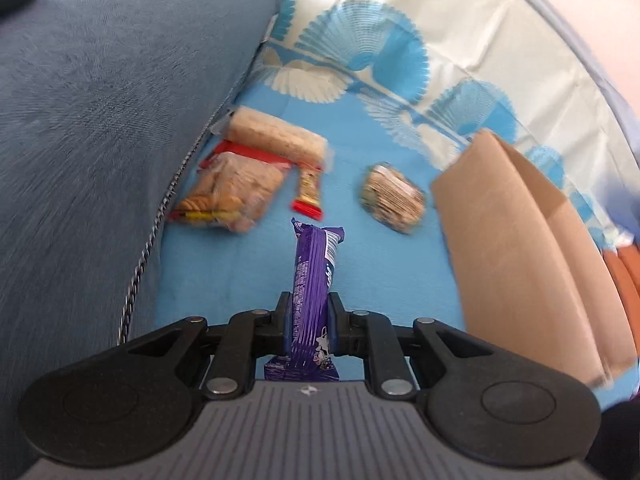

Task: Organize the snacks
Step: 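Grasp the purple chocolate bar with the left tool while the right tool reaches the nut pack, then close the right tool on the clear nut cluster pack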

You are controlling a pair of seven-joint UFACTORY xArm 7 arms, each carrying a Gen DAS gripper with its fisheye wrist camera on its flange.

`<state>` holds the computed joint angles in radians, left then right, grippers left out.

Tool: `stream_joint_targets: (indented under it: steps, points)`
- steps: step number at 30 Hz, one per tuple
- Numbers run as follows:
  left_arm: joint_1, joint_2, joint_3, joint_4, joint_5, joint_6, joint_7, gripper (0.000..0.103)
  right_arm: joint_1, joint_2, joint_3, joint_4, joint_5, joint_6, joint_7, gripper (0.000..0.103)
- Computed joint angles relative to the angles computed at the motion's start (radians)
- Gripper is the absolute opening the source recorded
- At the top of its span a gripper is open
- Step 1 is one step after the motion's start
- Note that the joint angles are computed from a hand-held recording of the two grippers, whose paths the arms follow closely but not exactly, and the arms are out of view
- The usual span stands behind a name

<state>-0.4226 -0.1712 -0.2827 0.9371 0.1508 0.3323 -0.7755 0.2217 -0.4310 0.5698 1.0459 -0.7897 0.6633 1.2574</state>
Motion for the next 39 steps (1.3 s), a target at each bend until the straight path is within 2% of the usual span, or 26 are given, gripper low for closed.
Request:
stream_joint_targets:
  steps: [2, 5, 10, 15, 19, 25, 28, 32, 35, 37, 39]
  points:
    - [-0.022, -0.019, 0.008, -0.012, -0.048, 0.009, 0.028, 0.018, -0.024, 0.092, 0.025, 0.079, -0.027, 0.002, 0.028, 0.077]
    - [-0.002, -0.035, -0.006, -0.023, -0.03, 0.022, -0.022, 0.018, -0.026, 0.238, 0.037, 0.184, -0.085, 0.022, 0.103, 0.077]
    - [0.023, -0.015, -0.012, -0.01, 0.001, 0.035, -0.087, 0.018, 0.019, 0.432, 0.005, 0.298, -0.114, 0.1, 0.187, 0.078]
    - [0.02, -0.003, -0.011, -0.001, 0.043, 0.034, -0.092, 0.018, 0.087, 0.588, -0.058, 0.404, -0.156, 0.176, 0.163, 0.086]
    - [0.007, -0.005, 0.014, -0.019, -0.006, 0.007, -0.056, 0.018, 0.141, 0.693, -0.116, 0.497, -0.143, 0.245, 0.128, 0.089]
    - [-0.012, 0.012, 0.027, -0.008, -0.061, 0.01, 0.037, 0.018, 0.198, 0.837, -0.191, 0.642, -0.04, 0.323, 0.056, 0.094]
    - [-0.015, 0.016, 0.029, -0.009, -0.082, 0.009, 0.057, 0.019, 0.244, 0.88, -0.239, 0.697, -0.04, 0.371, 0.038, 0.097]
    - [-0.02, 0.026, 0.037, -0.004, -0.12, 0.009, 0.085, 0.018, 0.28, 0.906, -0.295, 0.735, -0.002, 0.408, 0.027, 0.095]
    - [-0.021, 0.033, 0.039, 0.001, -0.137, 0.009, 0.101, 0.019, 0.291, 0.895, -0.334, 0.712, 0.021, 0.373, 0.037, 0.095]
    - [-0.018, 0.036, 0.037, 0.002, -0.135, 0.007, 0.099, 0.019, 0.3, 0.883, -0.357, 0.691, 0.025, 0.327, 0.027, 0.087]
    - [-0.014, 0.036, 0.033, 0.001, -0.124, 0.002, 0.088, 0.019, 0.32, 0.877, -0.379, 0.687, 0.023, 0.312, 0.003, 0.083]
